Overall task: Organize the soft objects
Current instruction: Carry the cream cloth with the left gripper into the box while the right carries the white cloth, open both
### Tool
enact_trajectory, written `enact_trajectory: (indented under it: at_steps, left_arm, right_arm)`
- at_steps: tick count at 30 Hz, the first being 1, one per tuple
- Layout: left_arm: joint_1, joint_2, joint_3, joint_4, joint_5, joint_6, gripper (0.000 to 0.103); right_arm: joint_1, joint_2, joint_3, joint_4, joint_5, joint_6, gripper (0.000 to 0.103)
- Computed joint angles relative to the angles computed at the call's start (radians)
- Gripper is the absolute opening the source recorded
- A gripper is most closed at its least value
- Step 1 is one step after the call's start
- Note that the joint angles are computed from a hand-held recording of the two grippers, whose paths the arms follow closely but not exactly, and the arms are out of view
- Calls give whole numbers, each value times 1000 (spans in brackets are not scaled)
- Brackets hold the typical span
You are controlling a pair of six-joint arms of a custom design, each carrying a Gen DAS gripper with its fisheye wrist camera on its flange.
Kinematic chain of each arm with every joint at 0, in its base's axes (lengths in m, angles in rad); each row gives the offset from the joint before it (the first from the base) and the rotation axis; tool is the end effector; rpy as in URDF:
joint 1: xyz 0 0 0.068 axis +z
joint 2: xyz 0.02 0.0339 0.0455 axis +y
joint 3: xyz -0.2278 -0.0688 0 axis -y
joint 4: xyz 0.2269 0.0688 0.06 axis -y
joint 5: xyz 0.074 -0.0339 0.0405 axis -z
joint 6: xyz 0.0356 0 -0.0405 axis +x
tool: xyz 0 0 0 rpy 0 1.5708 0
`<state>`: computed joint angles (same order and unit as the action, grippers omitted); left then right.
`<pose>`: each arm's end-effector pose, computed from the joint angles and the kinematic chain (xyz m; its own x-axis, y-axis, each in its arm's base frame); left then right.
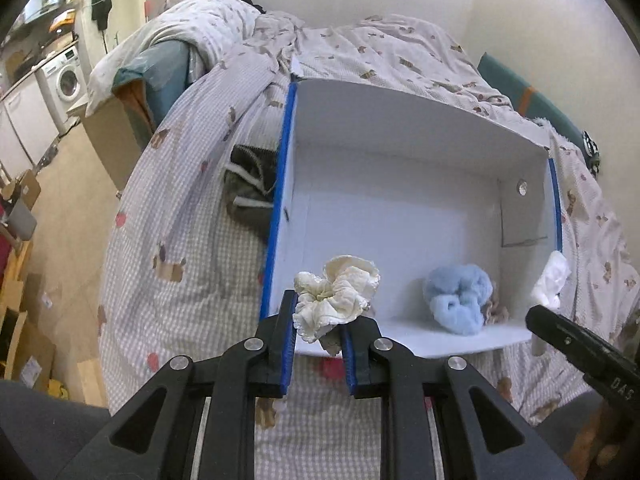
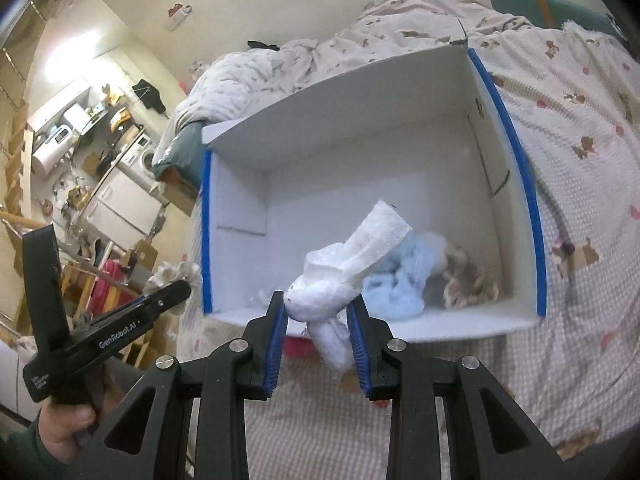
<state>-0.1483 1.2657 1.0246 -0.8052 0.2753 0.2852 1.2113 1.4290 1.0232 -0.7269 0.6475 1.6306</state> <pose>0.2364 -0.0451 0.2412 -0.7436 0.3849 -0.5467 0.5065 0.8580 -0.0849 0.1128 0.2390 0.2118 -0.6364 0.5699 -0.5199 0.3573 0.8151 0.4561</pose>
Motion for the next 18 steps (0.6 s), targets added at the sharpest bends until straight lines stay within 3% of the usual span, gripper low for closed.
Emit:
enact_trajectory:
  at_steps: [7, 13, 18]
  left_arm:
    - [-96, 90, 17, 101, -50, -45, 18]
    - [-137, 159, -8, 174, -89, -68, 18]
    - [-174, 165, -57, 237, -119, -71, 18]
  right_arm:
    - [-90, 43, -29, 68, -29, -117, 32]
    - [-143, 36, -169, 233, -59, -107, 32]
    - [-137, 28, -240, 314, -18, -142, 32]
